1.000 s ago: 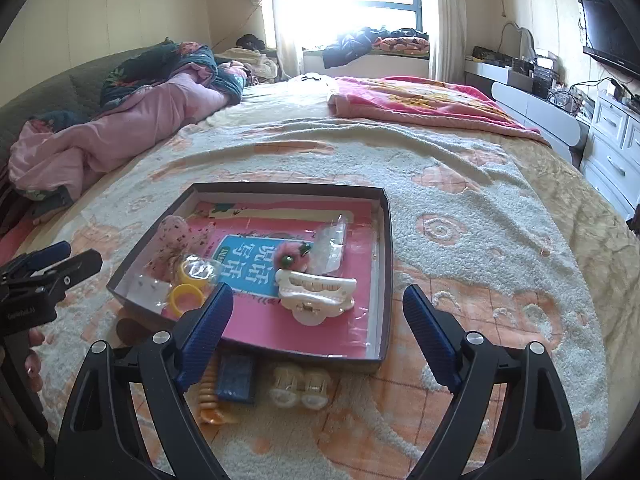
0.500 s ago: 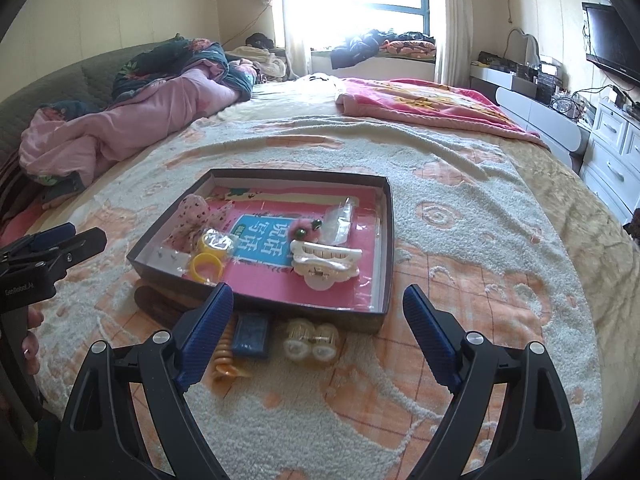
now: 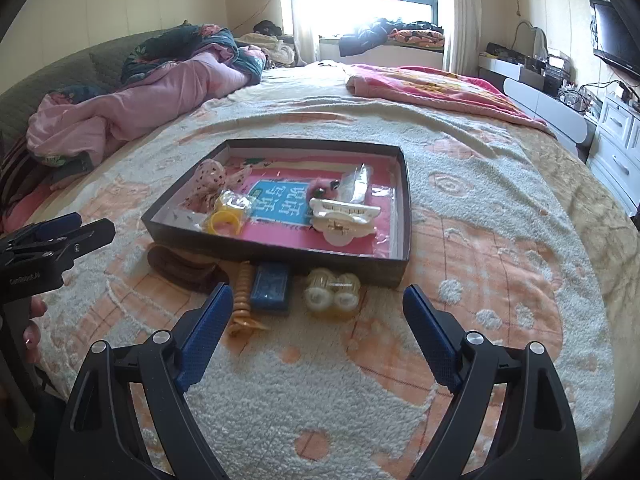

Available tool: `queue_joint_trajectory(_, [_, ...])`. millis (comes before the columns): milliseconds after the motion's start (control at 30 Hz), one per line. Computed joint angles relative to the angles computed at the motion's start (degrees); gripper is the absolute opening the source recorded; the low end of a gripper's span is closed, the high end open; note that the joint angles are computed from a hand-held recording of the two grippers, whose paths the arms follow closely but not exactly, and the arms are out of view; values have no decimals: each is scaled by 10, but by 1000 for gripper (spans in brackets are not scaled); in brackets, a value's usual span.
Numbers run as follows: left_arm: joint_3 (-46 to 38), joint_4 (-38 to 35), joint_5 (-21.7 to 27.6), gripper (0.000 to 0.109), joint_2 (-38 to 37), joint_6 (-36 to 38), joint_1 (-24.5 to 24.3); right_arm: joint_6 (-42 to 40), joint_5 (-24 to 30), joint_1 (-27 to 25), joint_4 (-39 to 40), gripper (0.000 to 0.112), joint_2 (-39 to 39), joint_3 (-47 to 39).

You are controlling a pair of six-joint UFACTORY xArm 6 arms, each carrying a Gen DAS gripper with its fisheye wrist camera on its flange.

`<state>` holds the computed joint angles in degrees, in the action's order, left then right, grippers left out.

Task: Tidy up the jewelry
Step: 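Withdraw both open tools from the tray toward the remaining items, then grasp the dark brown hair claw with the left tool while the right tool grasps the blue box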

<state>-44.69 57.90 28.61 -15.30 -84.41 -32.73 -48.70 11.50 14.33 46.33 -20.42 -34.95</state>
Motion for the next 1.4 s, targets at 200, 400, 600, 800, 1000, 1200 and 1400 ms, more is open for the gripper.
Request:
queue_joint_trajectory(200, [17, -19, -2, 92, -5, 9, -4, 3, 0, 7, -7, 84, -7, 19])
queue_joint_trajectory(400, [26, -39, -14, 92, 5, 28, -8, 5, 17, 10, -6, 74, -1, 25])
queue_joint_trajectory(600, [19, -63, -30, 92, 32, 58, -5, -6, 56, 8, 13, 53, 28, 4])
queue_joint_trajectory(800, [-1, -72, -51, 92, 65, 85, 1, -15, 71, 9, 29, 41, 60, -20])
queue_joint_trajectory(1000, [-30, -97, -73, 92, 105, 126, 10, -36, 93, 10, 57, 38, 86, -48])
queue_joint_trajectory(1200, [-54, -137, -88, 92, 139, 176, 18, -35, 114, 9, 70, 35, 114, -78])
queue_joint_trajectory(1400, [-68, -182, -105, 92, 161, 220, 26, -28, 110, 10, 76, 35, 143, -103])
